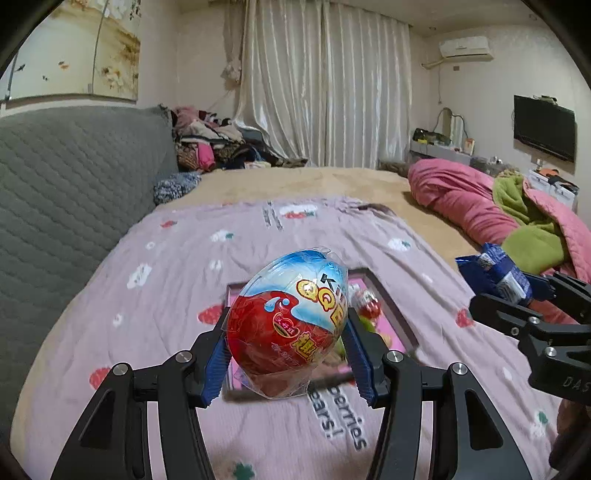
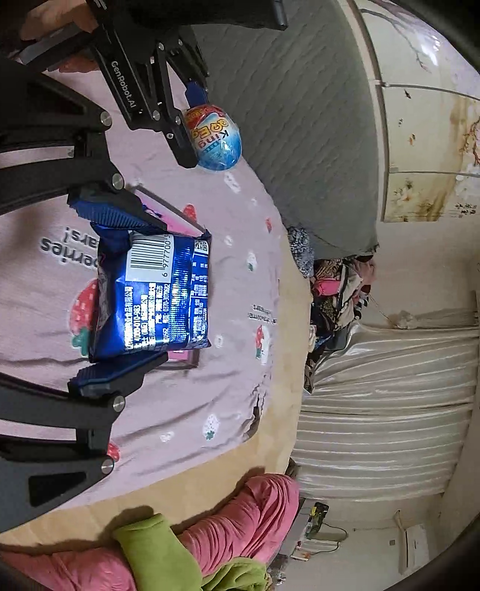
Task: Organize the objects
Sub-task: 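Lift and carry the Kinder egg and blue snack pack over the pink tray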
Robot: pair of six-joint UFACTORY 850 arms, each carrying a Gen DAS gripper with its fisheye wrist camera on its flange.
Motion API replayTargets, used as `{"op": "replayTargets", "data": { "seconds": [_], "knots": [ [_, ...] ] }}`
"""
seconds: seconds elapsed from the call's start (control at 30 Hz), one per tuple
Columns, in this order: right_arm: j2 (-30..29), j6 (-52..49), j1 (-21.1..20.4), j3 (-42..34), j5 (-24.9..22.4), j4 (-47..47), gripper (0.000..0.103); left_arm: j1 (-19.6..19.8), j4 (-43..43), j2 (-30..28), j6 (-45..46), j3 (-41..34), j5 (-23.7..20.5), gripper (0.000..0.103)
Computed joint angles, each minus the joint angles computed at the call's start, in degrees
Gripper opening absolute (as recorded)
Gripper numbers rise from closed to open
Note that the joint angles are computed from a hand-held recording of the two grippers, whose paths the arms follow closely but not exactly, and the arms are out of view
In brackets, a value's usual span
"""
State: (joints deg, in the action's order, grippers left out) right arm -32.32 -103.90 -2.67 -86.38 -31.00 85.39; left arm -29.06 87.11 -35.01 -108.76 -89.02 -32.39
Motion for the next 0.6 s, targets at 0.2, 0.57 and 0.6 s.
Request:
{"op": "replayTargets", "data": {
  "seconds": [0.2,0.57,0.6],
  "knots": [
    [-3.8,-0.5,0.5,-6.0,1.0,2.0,0.061,1.8,-1.8,-4.5,4.1,-6.3,1.1,0.058],
    [-14.7,1.8,1.7,-17.1,1.6,0.9,0.061,5.7,-5.4,-15.7,8.3,-19.4,4.4,0.058],
    [-15.2,1.3,1.9,-17.4,1.9,1.2,0.061,5.9,-5.3,-16.7,8.2,-20.3,4.1,0.058]
  ]
}}
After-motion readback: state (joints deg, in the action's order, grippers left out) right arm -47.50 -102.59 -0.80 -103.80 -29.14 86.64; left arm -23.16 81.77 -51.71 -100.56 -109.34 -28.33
